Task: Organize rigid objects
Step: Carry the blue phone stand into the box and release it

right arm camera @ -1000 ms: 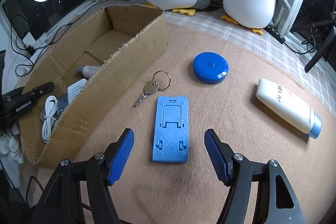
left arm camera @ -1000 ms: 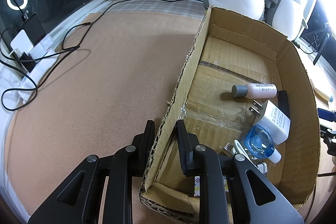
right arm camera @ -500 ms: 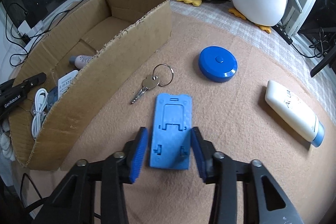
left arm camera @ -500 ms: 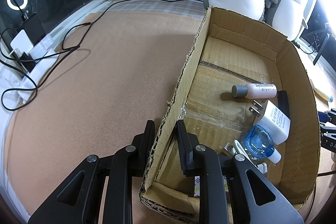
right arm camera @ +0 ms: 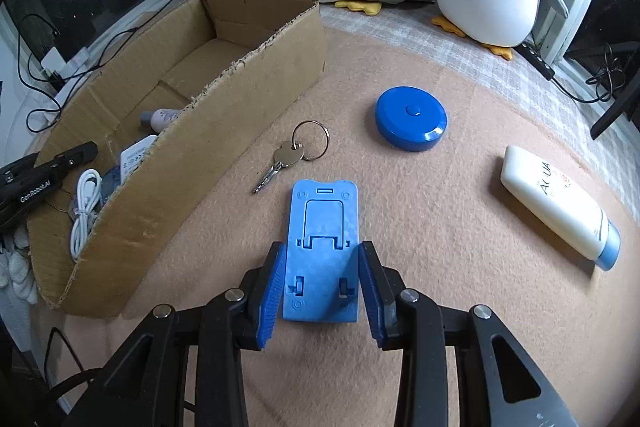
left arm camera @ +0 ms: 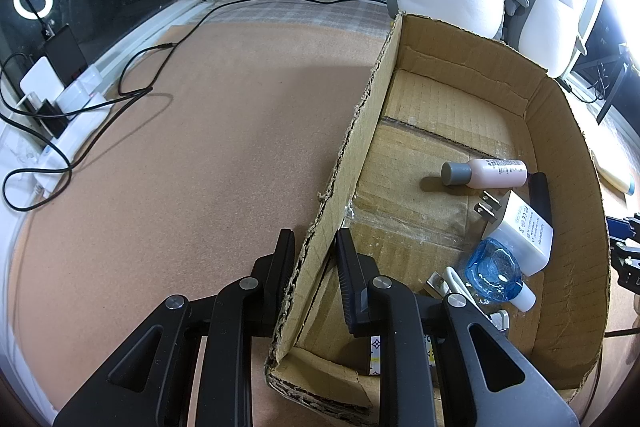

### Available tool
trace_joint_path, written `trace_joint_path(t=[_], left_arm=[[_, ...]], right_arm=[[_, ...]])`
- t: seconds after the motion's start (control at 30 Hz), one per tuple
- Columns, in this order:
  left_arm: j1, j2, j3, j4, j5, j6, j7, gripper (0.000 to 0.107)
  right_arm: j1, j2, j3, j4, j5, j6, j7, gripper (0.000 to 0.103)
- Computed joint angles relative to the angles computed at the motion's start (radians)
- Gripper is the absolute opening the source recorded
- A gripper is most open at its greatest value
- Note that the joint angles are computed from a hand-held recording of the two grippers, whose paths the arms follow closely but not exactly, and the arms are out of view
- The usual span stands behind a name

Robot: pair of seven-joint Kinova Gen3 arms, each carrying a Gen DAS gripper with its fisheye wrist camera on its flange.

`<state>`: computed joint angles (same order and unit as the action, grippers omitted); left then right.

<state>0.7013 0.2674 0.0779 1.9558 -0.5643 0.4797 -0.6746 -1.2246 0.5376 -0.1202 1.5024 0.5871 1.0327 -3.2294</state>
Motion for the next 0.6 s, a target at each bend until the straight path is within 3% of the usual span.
trace_joint_path(t=[0.3, 0.6], left_arm=[[-0.001, 0.0, 0.001, 0.0, -0.001, 0.0, 0.001, 0.02], [0.002, 0.001, 0.0, -0.001, -0.002, 0.001, 0.004, 0.02]], right_arm=[[-0.037, -0.039, -0.003, -0.001, 0.055, 0.033, -0.053, 0.033], [-0.07, -0.024, -0.015, -0.108, 0.117, 0.088, -0.002, 0.033]])
